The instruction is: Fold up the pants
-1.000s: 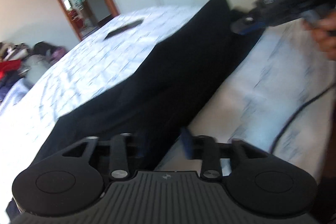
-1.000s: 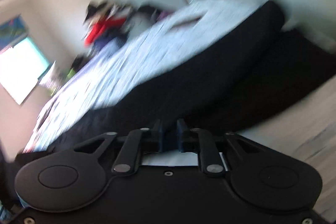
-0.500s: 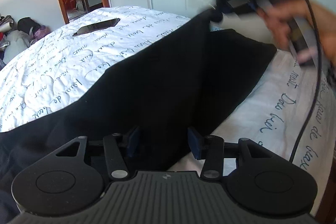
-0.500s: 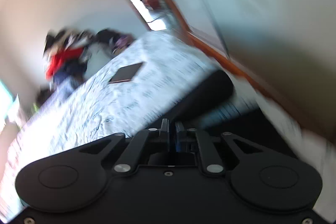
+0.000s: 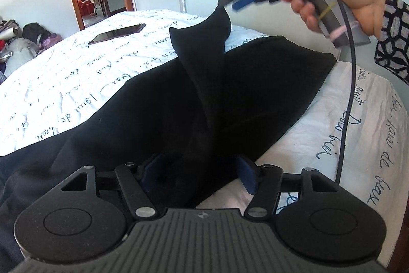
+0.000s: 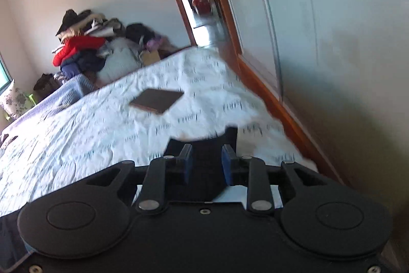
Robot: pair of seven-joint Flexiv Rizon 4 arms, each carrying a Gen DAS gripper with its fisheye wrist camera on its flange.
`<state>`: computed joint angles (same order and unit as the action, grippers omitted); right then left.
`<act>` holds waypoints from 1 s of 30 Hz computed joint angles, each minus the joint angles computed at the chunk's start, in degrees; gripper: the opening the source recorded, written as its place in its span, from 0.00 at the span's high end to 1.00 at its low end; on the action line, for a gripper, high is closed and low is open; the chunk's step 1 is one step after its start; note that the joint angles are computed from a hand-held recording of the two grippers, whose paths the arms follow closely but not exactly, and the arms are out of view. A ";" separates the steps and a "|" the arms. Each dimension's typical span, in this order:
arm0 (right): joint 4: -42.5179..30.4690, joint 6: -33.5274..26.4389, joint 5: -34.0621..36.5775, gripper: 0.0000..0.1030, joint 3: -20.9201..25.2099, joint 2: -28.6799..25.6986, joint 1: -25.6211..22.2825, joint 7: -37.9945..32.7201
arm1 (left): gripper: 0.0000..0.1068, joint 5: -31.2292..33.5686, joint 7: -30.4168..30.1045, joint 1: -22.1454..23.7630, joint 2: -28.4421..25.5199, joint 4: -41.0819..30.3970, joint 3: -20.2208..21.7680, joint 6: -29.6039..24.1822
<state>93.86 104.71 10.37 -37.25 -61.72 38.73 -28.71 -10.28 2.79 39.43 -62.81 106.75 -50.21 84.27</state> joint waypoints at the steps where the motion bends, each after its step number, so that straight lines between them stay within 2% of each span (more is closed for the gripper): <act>1: -1.10 0.16 -0.64 0.72 1.95 0.04 -1.43 -0.07 | 0.37 0.10 0.05 0.11 -0.13 0.19 -0.14 0.38; 3: -4.22 -1.57 -3.01 0.72 4.12 -0.38 -3.80 -0.83 | 0.37 0.15 -0.30 0.36 -0.10 0.40 -0.31 0.38; 5: -10.04 -6.51 -6.28 0.64 5.13 -2.14 -6.02 -0.30 | 0.37 0.01 -0.71 0.36 0.11 0.33 -0.22 -0.06; 6: -13.31 -9.48 -8.50 0.51 5.92 -3.03 -7.43 0.30 | 0.37 -0.05 -0.84 0.32 0.20 0.33 -0.19 -0.11; 7: -16.81 -12.68 -11.05 0.45 6.92 -3.94 -8.94 0.36 | 0.37 -0.07 -0.93 0.31 0.24 0.41 -0.19 0.02; 8: -20.34 -16.75 -13.57 0.45 7.32 -5.02 -9.98 0.55 | 0.37 0.00 -0.98 0.38 0.26 0.58 -0.25 0.27; 11: -33.06 -36.84 -20.95 0.38 6.78 -9.24 -11.56 0.40 | 0.36 0.68 -1.14 0.36 0.12 0.93 -0.35 1.35; 12: -36.63 -42.33 -26.73 0.39 8.36 -10.44 -13.05 1.01 | 0.36 1.02 -1.22 0.32 0.15 1.02 -0.33 1.64; 13: -38.32 -44.90 -28.84 0.47 8.07 -11.38 -13.13 0.04 | 0.36 1.37 -1.28 0.30 0.20 1.04 -0.29 1.78; 14: -38.15 -44.71 -27.21 0.60 6.61 -11.59 -12.30 -1.58 | 0.36 1.69 -1.27 0.37 0.21 1.03 -0.33 1.74; 15: -36.19 -42.41 -28.29 0.80 7.01 -10.64 -12.41 -0.11 | 0.36 1.99 -1.15 0.50 0.18 1.01 -0.44 1.62; 18: -25.80 -32.30 -28.65 0.91 3.01 -6.53 -9.49 7.09 | 0.37 1.96 -0.74 1.41 -0.39 0.68 -1.54 0.20; 22: -11.54 -16.44 -28.22 0.91 -6.96 -2.60 -2.87 15.81 | 0.37 -0.40 -1.01 0.90 -0.01 -0.42 -1.83 -2.75; 24: -5.63 -10.08 -24.29 0.91 -11.54 -1.60 0.78 17.78 | 0.40 -1.35 -0.95 0.03 -0.03 -0.75 -1.80 -2.00; 25: -2.55 -6.10 -21.11 0.91 -13.94 -1.49 2.85 18.65 | 0.44 -1.73 -1.14 -0.50 -0.11 -1.07 -1.74 -1.63; 27: 3.22 -0.47 -14.48 0.91 -17.88 -1.48 7.00 19.81 | 0.69 -2.16 -2.05 -1.46 -0.06 -1.41 -1.36 -0.36; 28: 6.18 2.18 -10.97 0.91 -19.62 -1.71 9.20 20.16 | 0.76 -2.34 -2.60 -1.57 0.04 -1.51 -1.33 -0.31; 29: 9.12 4.28 -7.62 0.91 -21.15 -2.05 11.46 20.29 | 0.89 -2.50 -2.99 -1.29 -0.01 -1.45 -1.63 -0.39; 30: 12.15 5.32 -4.42 0.91 -22.64 -2.54 14.04 20.37 | 0.94 -2.56 -3.26 -0.74 -0.16 -1.20 -2.16 -0.14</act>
